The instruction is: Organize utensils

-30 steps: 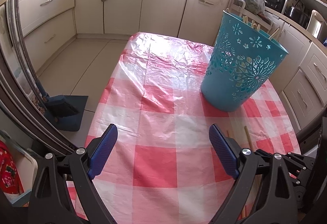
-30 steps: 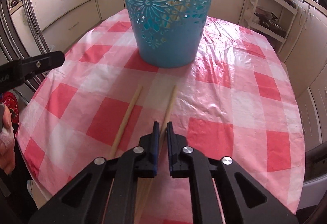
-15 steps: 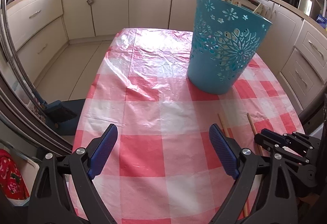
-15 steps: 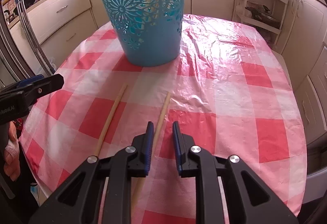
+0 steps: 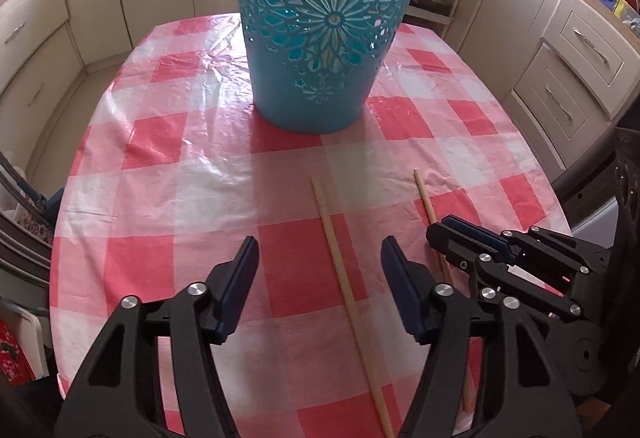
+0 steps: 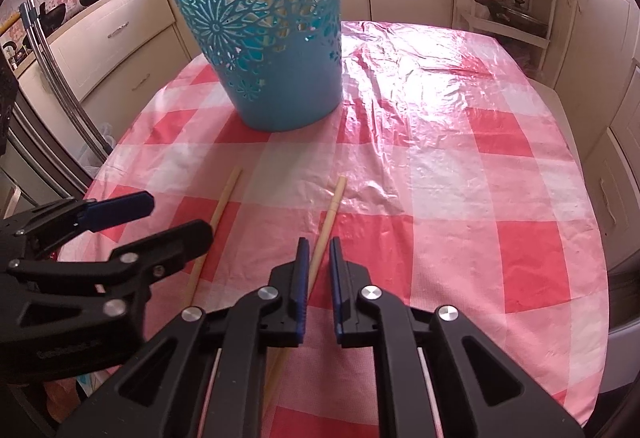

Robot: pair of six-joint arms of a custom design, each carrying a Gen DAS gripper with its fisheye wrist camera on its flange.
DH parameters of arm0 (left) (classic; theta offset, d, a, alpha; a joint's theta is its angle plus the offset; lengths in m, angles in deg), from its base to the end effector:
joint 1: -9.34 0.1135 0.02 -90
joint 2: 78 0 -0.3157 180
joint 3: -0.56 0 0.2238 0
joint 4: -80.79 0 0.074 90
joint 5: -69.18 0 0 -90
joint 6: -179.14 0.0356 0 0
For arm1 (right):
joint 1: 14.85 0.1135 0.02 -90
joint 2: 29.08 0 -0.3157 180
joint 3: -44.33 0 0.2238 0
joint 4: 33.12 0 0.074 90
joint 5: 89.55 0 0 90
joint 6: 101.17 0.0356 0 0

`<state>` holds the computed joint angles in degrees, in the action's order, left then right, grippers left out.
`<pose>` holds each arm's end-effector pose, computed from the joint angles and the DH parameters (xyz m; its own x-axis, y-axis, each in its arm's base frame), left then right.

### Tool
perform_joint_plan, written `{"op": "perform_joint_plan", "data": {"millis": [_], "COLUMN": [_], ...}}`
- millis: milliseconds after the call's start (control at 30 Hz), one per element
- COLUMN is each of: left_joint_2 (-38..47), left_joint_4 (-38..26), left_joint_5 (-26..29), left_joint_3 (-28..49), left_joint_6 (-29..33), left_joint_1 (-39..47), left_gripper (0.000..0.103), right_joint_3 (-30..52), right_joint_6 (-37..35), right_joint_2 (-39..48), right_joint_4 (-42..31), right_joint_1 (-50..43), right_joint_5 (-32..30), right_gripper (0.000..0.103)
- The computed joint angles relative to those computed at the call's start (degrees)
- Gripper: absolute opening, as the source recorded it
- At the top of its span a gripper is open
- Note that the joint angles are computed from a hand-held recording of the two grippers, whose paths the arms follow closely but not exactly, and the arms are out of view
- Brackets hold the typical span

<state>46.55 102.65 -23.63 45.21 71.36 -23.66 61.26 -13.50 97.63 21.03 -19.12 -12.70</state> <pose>0.2494 -0.1599 0.0602 -0.8370 0.1799 -0.5167 0.2800 0.9522 -0.1220 0.1944 -0.0064 0.0663 -0.8202 0.0215 -0.5717 -0.0890 0.9823 0.1647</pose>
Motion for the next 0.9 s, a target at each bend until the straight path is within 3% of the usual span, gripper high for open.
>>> {"op": "perform_joint_plan", "data": {"millis": [67,133,233,433,667,767,900], "left_joint_2": [0.9,2.1,2.6,-2.1,-23.5,-31.1,-32.9], "left_joint_4": [-2.3,-4.2,-4.4,-3.0,-0.8,-3.5,-2.9], "left_joint_5": [-0.2,-0.7,-2.2,1.7,13.7,16.6,15.6], "left_joint_3": [2.2,4.0,4.6,1.3,-7.4,-4.9,2.1], "left_joint_6": [-0.1,0.6,1.7,4.1,7.4,6.7,4.9], "left_joint_1": [-0.9,-1.7,-2.5,0.8,8.3,10.5,11.1], "left_gripper": [0.044,0.024,0.007,0.005,0.005,0.005,0.005], "right_joint_3": [0.3,0.5,0.8,1.2,1.9,2.0,2.1], "right_joint_6": [-0.3,-0.6,-0.5,-0.3,0.3,0.7,0.9], "right_joint_2": [-0.5,-0.8,-0.9,-1.0,-1.2,-1.1,-0.9], "right_joint_4": [-1.2,-1.8,-2.4,-3.0,-4.3,-4.1,-3.8], "right_joint_1": [-0.9,-1.2,-1.4,-2.4,-3.2,-2.8,-2.6], "right_joint_5": [-1.0,-1.3,-1.7,-2.8,-4.1,-3.9,-4.0], "right_gripper": [0.01,0.01,0.01,0.01,0.01,0.012,0.012]}}
